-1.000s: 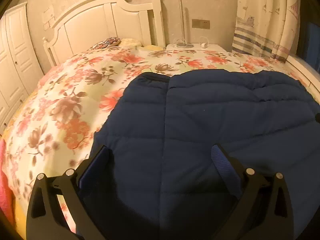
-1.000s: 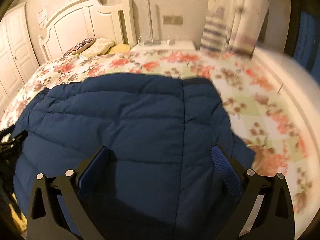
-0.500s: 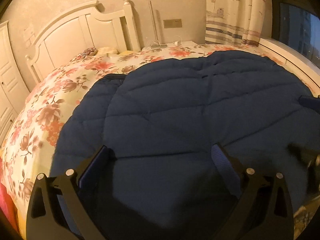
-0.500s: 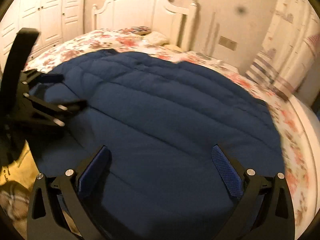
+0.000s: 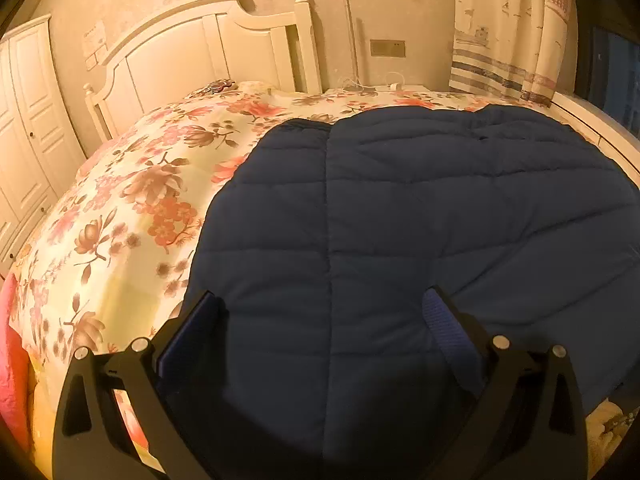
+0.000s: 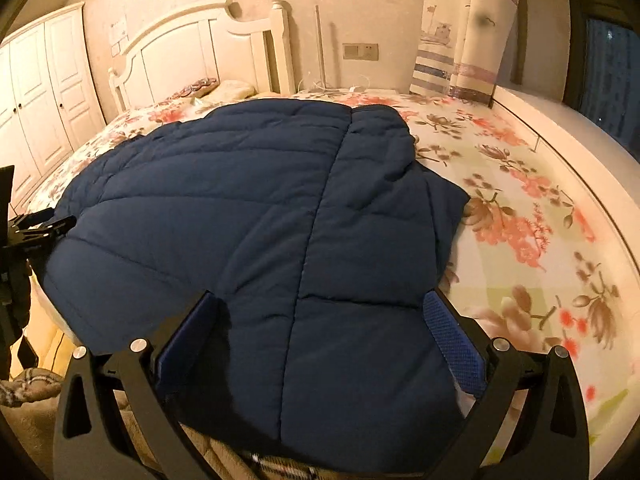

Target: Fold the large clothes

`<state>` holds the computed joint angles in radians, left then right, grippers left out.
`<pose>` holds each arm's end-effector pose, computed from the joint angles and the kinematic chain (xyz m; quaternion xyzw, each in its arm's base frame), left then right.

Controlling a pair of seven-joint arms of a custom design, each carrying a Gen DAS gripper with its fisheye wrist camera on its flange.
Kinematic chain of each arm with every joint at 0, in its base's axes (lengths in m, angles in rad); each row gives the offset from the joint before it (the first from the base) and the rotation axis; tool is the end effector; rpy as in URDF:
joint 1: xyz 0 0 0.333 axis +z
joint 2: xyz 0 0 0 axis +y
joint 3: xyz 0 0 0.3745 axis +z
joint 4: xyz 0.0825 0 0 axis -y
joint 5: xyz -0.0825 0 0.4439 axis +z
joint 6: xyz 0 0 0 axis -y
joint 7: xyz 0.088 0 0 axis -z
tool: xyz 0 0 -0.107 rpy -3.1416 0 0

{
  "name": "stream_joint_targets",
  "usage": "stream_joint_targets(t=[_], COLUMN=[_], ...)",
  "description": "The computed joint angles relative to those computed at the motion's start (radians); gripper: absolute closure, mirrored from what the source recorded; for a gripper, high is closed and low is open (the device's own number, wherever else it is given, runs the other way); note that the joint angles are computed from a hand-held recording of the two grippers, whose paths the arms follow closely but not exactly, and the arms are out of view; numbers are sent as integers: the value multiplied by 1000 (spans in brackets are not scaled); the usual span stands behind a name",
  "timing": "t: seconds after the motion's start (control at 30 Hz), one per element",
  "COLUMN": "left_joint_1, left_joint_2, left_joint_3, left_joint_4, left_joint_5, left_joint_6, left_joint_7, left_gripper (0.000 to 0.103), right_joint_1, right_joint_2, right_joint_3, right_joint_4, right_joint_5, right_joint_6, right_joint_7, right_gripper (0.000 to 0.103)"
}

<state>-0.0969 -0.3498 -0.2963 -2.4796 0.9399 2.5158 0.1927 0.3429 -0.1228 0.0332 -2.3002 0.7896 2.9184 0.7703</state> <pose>0.4492 -0.1998 0.4703 -0.7345 0.5477 -0.1825 0.3568 0.5503 0.1704 0.4950 -0.7819 0.4807 -0.1656 0.3609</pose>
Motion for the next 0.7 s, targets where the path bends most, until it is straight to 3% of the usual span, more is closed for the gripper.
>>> stream_joint_targets(t=[0.07, 0.2, 0.3, 0.47, 0.7], left_joint_1=[2, 5, 3, -2, -11], left_joint_2=[-5, 4, 5, 9, 12], left_joint_3=[9, -7, -7, -8, -7], left_joint_4=[-9, -1, -1, 4, 7], left_joint_5=[0, 12, 22, 30, 34], left_joint_6=[22, 8, 8, -7, -13], left_joint_7=[1, -21, -34, -43, -51], left_gripper=[2, 2, 2, 2, 2], right_joint_1=[-15, 39, 34, -2, -13], right_joint_2=[-26, -122, -192, -252, -173], right_joint_3=[6, -86, -136, -122, -74], right_joint_4=[-24, -81, -135, -204, -147], right_joint_5=[-38, 217, 371, 449, 498], right_joint_6=[8, -93, -219, -310, -307], right_joint_7=[60, -86, -182, -258, -286], right_gripper=[5, 5, 5, 5, 5])
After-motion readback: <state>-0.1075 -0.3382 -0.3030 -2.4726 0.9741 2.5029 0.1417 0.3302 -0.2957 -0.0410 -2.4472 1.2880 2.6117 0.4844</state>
